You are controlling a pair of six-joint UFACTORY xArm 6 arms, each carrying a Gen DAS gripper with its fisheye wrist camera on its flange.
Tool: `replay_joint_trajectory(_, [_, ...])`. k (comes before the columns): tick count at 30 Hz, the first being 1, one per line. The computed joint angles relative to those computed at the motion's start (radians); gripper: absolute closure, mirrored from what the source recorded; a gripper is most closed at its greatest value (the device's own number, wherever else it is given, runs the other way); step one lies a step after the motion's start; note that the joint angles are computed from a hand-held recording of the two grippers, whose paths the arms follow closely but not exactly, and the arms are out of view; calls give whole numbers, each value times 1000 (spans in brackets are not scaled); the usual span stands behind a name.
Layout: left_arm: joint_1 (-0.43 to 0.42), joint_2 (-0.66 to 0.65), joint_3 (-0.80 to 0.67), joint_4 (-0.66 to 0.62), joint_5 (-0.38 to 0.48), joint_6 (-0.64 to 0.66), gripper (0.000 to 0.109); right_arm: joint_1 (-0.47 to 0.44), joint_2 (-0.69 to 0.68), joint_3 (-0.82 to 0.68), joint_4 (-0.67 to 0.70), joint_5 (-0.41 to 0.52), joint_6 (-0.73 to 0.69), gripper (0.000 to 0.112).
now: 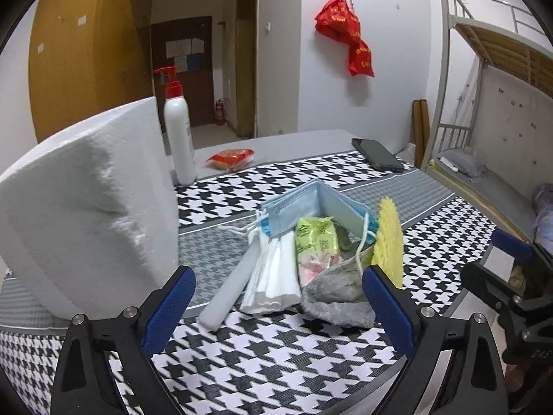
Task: Organize soft objects
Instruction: 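Move the right gripper toward the yellow foam net and grasp it, then lift the yellow foam net with the right gripper and set it aside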
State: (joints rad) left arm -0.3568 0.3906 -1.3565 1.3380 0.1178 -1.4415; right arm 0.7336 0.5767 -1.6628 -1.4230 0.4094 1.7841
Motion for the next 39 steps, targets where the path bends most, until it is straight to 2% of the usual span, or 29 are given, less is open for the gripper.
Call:
replay_joint_trajectory(3, [2,15,-16,-10,-11,17,16,-8,10,-8,28,-5,-22,10])
replay_joint_trajectory(6, [8,29,-16,-89,-49,97,17,-16,23,-21,63,-12,-52,10])
replay_joint_trajectory(9, [10,30,-17,-71,-56,84,17,-27,44,-45,126,-27,-106,10])
replay_joint_trajectory(13, [10,19,-11,-38,-34,59,17,-40,101,-105,266,-87,-243,10])
replay_joint_trajectory(18, [22,-7,19,-10,-27,38,17,-24,172,-198,392,-104,-424,10])
replay_joint_trajectory(20, [26,-10,23,8,-13,19,17,-19,201,-234,461,-102,-505,10])
replay_joint_trajectory(26, [48,-8,43,-43,-38,66,17,-4,293,-362,692,-54,-756,10])
replay_joint_trajectory(30, [49,-7,53,-55,-37,85,17,1,348,-440,801,-25,-864,10])
replay_joint_trajectory(35, [52,-3,53,-66,-73,101,17,-2,371,-467,913,1,-939,43])
replay_joint_trajectory(39, [41,10,49,-133,-110,178,17,-10,342,-410,903,-21,-908,62])
